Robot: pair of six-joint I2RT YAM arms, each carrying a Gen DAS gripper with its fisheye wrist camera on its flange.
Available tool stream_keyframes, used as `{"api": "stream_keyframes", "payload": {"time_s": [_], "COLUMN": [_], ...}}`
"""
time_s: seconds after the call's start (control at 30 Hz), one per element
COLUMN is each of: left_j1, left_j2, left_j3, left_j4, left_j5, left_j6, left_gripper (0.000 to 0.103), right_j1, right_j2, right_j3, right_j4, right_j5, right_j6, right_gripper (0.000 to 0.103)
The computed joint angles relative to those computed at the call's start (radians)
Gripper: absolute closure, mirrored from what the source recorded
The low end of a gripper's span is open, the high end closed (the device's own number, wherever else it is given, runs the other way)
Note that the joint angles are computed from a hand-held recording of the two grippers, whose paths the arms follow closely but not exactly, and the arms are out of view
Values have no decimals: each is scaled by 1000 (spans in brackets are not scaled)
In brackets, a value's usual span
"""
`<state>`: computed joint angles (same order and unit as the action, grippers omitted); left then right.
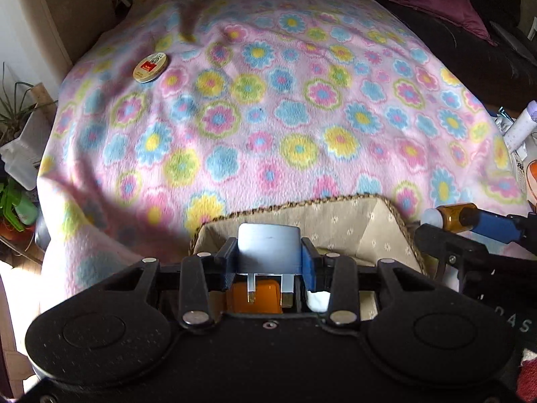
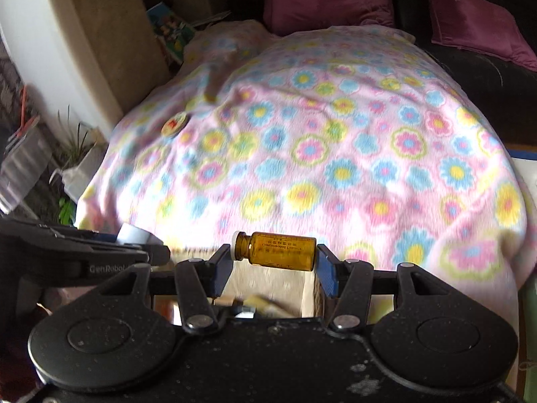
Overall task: Organize rigid objects
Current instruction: 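Carry the white plug adapter and amber vial over the basket with both grippers, then lower the plug adapter and vial into the basket and open both grippers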
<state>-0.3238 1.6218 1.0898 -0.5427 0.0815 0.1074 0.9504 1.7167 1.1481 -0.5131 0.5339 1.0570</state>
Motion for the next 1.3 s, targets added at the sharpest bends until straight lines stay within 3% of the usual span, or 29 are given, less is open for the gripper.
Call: {"api": "stream_keyframes", "payload": {"time_s": [0.23, 0.4, 0.7, 1.17, 1.3], "left_j1": [13, 12, 1, -2, -9], "left_j2": [-61, -74, -37, -16, -32], "left_j3": [-152, -213, -207, -193, -204], "left_j4": [36, 101, 100, 69, 83], "left_j5": [-11, -36, -57, -72, -85], "left_j6": [-13, -28, -48, -53, -48], "left_gripper": [65, 65, 65, 64, 59], "right_j1": [131, 100, 76, 57, 62], "right_j2": [65, 59, 22, 70, 80], "right_j3": [26, -3, -55, 7, 22], "right_j4": [-95, -28, 18, -29, -46], "right_j5": [31, 1, -14, -75, -68], "right_j6": [70, 39, 97, 20, 9], "right_gripper": [50, 50, 50, 50, 49]}}
